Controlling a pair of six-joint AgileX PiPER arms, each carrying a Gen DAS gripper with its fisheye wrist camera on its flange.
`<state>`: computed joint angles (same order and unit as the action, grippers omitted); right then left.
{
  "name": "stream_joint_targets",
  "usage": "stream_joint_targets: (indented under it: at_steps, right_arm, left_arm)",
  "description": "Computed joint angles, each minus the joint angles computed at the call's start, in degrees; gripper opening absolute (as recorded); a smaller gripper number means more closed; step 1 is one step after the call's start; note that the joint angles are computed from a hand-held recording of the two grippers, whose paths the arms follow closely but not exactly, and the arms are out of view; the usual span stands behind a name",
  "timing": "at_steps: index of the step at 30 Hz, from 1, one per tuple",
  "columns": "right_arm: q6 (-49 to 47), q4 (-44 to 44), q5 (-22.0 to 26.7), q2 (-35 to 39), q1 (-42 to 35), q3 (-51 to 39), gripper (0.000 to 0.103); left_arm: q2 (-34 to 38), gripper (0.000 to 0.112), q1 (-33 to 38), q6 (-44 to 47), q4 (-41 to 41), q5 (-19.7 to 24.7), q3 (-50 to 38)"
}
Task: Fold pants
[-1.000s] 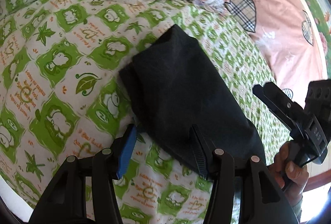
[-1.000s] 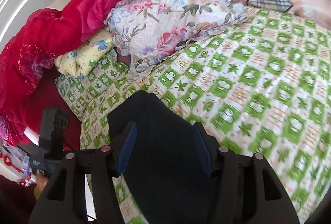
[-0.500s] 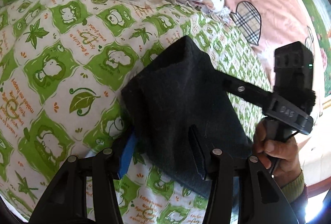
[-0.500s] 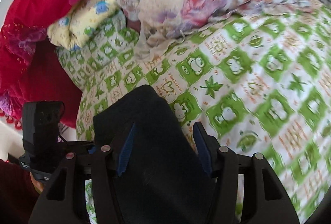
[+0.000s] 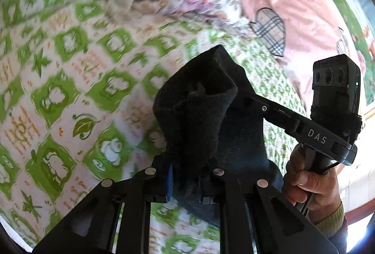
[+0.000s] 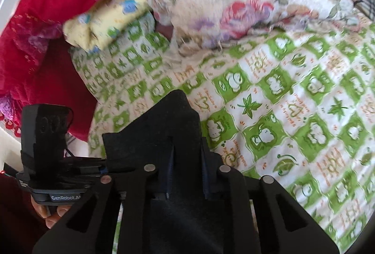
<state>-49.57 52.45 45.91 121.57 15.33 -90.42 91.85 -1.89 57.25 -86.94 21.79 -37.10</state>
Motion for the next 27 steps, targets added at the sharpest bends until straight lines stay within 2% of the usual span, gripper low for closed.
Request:
stream_joint_targets:
  at_steps: [5, 10, 14, 17, 21, 27]
  right_arm:
    - [-5.88, 6.18, -0.83, -7.68, -2.29, 7.96, 0.020]
    - [-13.50, 13.47, -0.17, -16.12, -6.62, 17.37, 0.020]
    - [-23.83, 22.41, 2.95, -23.49, -13.32, 27.43, 0.020]
    - [-28.79, 25.88, 5.17, -28.26, -18.38, 33.67, 0.020]
    - [-33.58, 28.15, 9.75, -32.84, -25.64, 39.78, 0.020]
    - [-38.89, 29.53, 15.29, -38.22, -36.11, 47.70, 0.019]
  left_arm:
    - [-6.07, 0.013, -4.59, -8.82, 8.13, -2.58, -0.53]
    - [-11.30, 0.013, -9.63, -17.05, 14.92, -2.83, -1.89]
    - [-13.93, 0.013, -14.87, -19.03, 16.85, -3.36, -2.95]
    - [-14.99, 0.013, -20.26, -23.27, 20.61, -4.98, -4.32]
    - [-15.01, 0.013, -28.99, -33.15, 29.51, -8.17, -6.89]
    - [-12.04, 0.013, -38.44, -46.34, 41.54, -9.72, -11.48]
